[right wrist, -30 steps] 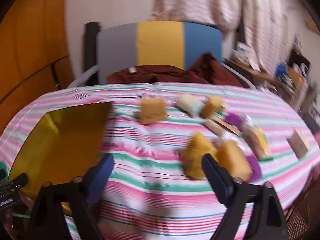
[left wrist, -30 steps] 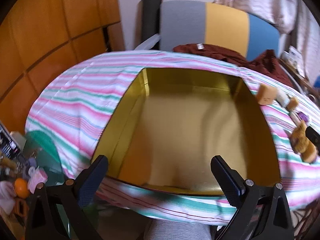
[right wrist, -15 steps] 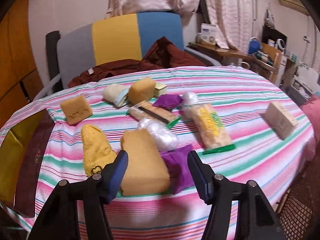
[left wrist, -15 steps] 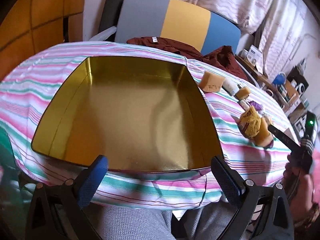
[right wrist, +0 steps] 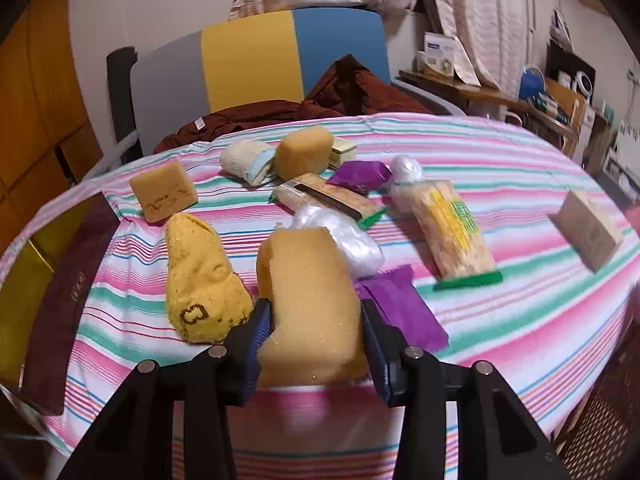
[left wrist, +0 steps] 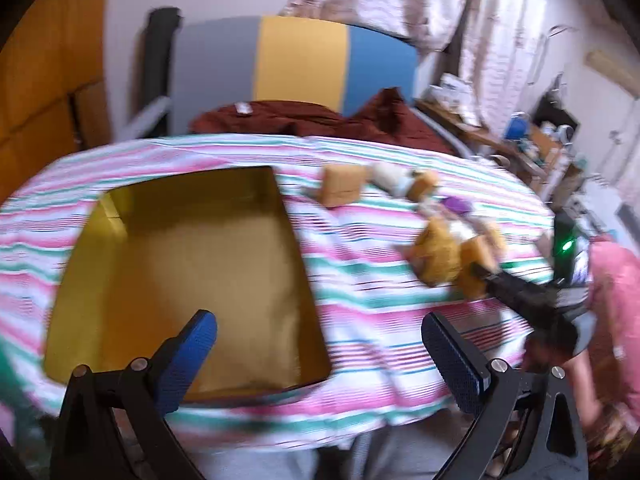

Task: Organize objects
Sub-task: 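Grasp the yellow knitted item with the left gripper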

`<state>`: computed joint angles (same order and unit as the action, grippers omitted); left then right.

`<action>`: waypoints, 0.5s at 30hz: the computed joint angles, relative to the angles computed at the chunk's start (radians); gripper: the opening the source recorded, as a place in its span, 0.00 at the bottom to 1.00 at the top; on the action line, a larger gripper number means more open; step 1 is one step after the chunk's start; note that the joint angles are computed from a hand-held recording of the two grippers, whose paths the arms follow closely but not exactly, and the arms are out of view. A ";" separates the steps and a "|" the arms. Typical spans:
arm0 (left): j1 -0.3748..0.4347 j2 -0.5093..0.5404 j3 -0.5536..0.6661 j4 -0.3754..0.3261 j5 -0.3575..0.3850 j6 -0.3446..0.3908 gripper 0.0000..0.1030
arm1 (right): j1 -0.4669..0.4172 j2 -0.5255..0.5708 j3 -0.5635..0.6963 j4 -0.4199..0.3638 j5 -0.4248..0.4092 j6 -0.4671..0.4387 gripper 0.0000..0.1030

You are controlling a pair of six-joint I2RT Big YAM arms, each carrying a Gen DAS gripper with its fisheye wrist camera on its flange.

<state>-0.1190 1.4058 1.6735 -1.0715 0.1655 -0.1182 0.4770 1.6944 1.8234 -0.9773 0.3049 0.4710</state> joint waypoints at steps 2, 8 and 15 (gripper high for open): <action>-0.013 0.042 0.047 -0.013 0.066 -0.005 1.00 | -0.004 -0.023 -0.028 0.013 -0.017 0.018 0.43; -0.061 0.203 0.214 -0.065 0.169 -0.045 1.00 | -0.002 -0.069 -0.088 0.029 -0.017 0.015 0.43; -0.168 0.333 0.337 -0.031 0.048 0.072 1.00 | -0.004 -0.080 -0.109 0.046 -0.027 0.019 0.43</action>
